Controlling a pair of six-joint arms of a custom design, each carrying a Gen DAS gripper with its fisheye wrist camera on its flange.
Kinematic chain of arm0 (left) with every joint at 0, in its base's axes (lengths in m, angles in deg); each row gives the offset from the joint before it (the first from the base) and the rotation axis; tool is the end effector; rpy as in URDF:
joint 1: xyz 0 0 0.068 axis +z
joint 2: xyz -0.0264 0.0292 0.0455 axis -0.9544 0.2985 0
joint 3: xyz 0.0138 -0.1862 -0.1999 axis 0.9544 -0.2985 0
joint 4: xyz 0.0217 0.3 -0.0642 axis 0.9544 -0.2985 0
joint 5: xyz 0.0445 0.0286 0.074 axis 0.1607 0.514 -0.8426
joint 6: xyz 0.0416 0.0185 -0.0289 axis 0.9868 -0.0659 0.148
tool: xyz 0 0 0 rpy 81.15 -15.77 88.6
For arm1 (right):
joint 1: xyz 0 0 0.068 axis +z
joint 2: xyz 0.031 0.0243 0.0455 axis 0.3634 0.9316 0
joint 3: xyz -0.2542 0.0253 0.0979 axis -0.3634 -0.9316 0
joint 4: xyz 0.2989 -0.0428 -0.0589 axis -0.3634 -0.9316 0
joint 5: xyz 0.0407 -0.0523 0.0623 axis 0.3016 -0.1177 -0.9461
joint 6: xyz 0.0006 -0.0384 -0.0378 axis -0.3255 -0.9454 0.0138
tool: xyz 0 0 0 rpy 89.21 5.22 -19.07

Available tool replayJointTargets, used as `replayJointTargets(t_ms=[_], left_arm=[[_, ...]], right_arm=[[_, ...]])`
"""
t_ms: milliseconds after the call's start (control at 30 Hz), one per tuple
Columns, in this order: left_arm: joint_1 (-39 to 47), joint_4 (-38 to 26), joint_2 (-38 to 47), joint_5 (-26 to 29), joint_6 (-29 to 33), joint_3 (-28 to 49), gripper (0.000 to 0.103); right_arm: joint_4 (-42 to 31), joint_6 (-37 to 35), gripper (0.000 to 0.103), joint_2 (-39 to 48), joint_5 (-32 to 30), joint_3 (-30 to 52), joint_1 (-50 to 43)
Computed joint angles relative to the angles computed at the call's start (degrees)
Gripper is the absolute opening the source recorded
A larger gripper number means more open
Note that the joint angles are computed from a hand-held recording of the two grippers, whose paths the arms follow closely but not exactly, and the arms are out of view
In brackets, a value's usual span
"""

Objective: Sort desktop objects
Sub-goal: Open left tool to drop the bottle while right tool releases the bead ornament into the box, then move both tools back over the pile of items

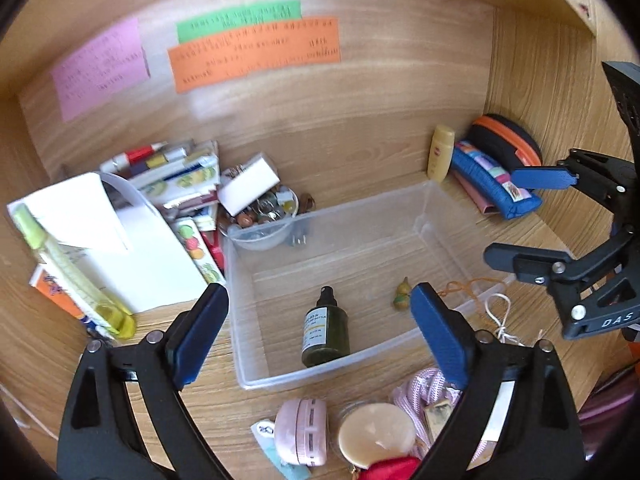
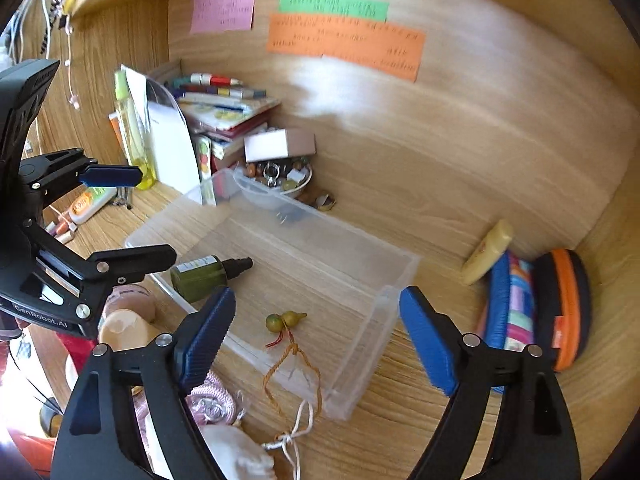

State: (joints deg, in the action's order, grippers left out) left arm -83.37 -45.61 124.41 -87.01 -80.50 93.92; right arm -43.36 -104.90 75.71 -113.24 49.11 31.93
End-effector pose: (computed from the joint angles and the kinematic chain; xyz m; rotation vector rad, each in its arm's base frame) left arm 0.2488 -0.0390 0.0909 -0.0196 2.3089 0.1142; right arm 0.3485 0.0809 0.1092 -1.1641 2.0647 0.3174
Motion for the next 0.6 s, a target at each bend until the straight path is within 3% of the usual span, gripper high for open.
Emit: replayJointTargets(t_ms=[167,333,600], left_arm=[[-2.4,-3.8,-11.0,-3.2,-1.8,-4.6,0.097],[-4.7,-9.6,-24.2,-5.7,-4.5,-9.4,0.1],[-8.3,-18.4,-40.5,-9.0,-9.8,-17.3,0.101]], right_arm=[[0.2,-0.5,0.085,-6.8,-2.3,-4.6,-2.7],[2.5,-1.5,0.096,-14.1,-4.1,-10.7,-5.3],[3.4,-5.9,0.097,-23.0,-9.2,-19.9,-10.4]])
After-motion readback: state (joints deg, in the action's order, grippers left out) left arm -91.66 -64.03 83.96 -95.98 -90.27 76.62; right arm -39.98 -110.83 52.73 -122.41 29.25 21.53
